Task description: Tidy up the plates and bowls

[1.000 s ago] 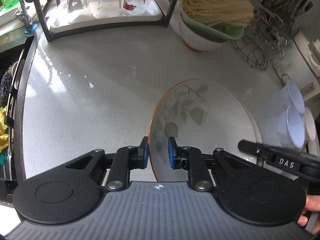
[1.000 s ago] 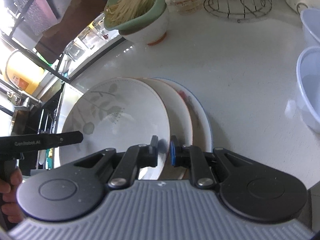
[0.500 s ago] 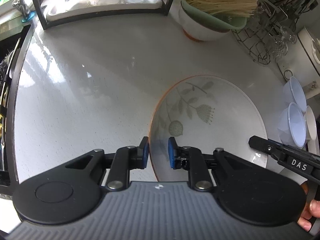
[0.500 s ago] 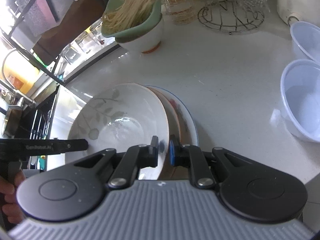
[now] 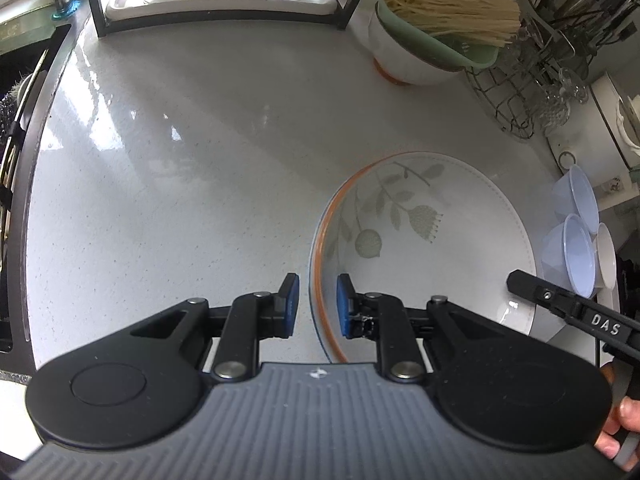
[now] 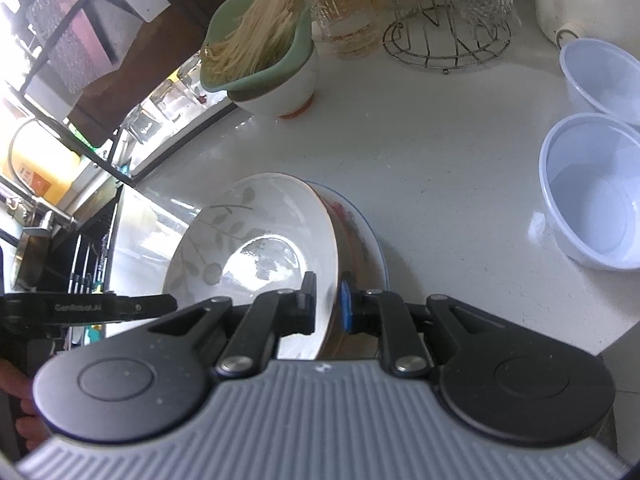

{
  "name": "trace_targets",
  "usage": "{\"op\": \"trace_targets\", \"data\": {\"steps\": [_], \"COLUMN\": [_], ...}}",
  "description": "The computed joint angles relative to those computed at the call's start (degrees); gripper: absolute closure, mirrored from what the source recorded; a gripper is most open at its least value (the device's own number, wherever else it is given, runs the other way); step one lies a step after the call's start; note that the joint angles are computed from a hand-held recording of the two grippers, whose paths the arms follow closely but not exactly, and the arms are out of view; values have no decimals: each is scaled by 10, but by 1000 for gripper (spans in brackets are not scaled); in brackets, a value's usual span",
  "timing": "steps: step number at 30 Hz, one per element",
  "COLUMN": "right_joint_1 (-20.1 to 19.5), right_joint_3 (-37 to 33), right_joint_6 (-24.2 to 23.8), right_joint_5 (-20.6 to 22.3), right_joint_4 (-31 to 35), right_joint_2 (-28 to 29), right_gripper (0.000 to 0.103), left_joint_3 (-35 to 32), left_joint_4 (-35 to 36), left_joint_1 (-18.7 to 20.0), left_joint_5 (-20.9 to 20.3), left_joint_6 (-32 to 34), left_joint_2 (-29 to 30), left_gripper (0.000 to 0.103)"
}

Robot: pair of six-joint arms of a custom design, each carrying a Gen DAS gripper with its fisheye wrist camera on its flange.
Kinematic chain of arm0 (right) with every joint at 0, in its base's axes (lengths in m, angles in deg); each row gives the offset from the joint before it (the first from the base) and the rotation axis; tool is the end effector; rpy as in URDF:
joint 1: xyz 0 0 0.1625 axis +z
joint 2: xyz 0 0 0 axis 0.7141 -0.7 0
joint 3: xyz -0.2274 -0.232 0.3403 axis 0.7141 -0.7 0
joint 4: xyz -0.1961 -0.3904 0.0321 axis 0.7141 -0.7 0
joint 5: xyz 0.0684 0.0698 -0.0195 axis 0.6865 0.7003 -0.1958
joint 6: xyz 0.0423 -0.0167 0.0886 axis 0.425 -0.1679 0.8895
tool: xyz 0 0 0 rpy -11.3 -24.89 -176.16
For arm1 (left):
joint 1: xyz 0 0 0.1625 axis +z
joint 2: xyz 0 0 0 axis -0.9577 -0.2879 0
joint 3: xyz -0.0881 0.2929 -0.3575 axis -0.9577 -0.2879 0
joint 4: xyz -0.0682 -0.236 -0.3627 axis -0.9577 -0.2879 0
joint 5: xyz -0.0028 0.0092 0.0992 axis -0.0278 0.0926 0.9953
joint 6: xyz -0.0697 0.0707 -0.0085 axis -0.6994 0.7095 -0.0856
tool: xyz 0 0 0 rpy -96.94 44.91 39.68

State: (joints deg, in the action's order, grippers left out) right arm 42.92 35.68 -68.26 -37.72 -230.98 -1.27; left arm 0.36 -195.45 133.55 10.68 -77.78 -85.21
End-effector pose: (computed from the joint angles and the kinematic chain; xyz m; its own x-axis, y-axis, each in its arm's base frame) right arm 0.0897 -0.8148 0.2620 -0.9214 -0.1806 0.3442 -0.3105 0.8747 -0.3721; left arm -0.2420 -0.8179 0.1298 -0.8616 -0.2189 -0.4581 -0.0040 0.9051 -0.4251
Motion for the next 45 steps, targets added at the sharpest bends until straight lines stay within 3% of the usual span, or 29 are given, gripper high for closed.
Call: {"op": "trace_targets", "data": {"steps": [3, 7, 11, 13, 14, 16, 18, 25, 28, 32, 45], "right_joint_1": [7, 6, 6, 4, 4, 2, 1, 0, -2, -7, 1], "right_joint_3": [7, 15, 9, 4, 0, -7, -10, -11, -14, 1, 3], "right_joint_6": [-4, -14, -16, -15, -15, -12, -17, -11, 17, 47, 42], "right_joint_5": [-25, -12, -24, -24, -27, -29, -29, -35, -30, -16, -9], "right_joint_4": [-23, -47, -61, -61, -58, -49, -44, -44, -25, -19, -4], "right_joint_2": [-2, -8, -2, 2, 5, 9, 13, 24, 26, 18, 21], "right_gripper": [86, 87, 87, 85, 82, 55, 49, 50, 51, 59, 59], "left_joint_3": [10, 17, 33, 35, 36, 38, 37, 42, 48, 60, 79], "left_joint_4": [-14, -29, -67, -77, -83, -95, -99, -120, -120, -133, -122], "left_joint_1": [1, 1, 4, 8, 11, 15, 17, 22, 20, 23, 23], "left_joint_5": [-2, -7, -17, -24, -31, -43, -48, -63, -51, -67, -43], "left_joint_6": [-3, -1, 13, 12, 11, 17, 21, 24, 18, 20, -5], "left_joint_2": [-5, -7, -14, -14, -14, -13, -10, -6, -8, -15, -36], "left_gripper": [81, 81, 80, 70, 67, 67, 67, 67, 73, 78, 80]}}
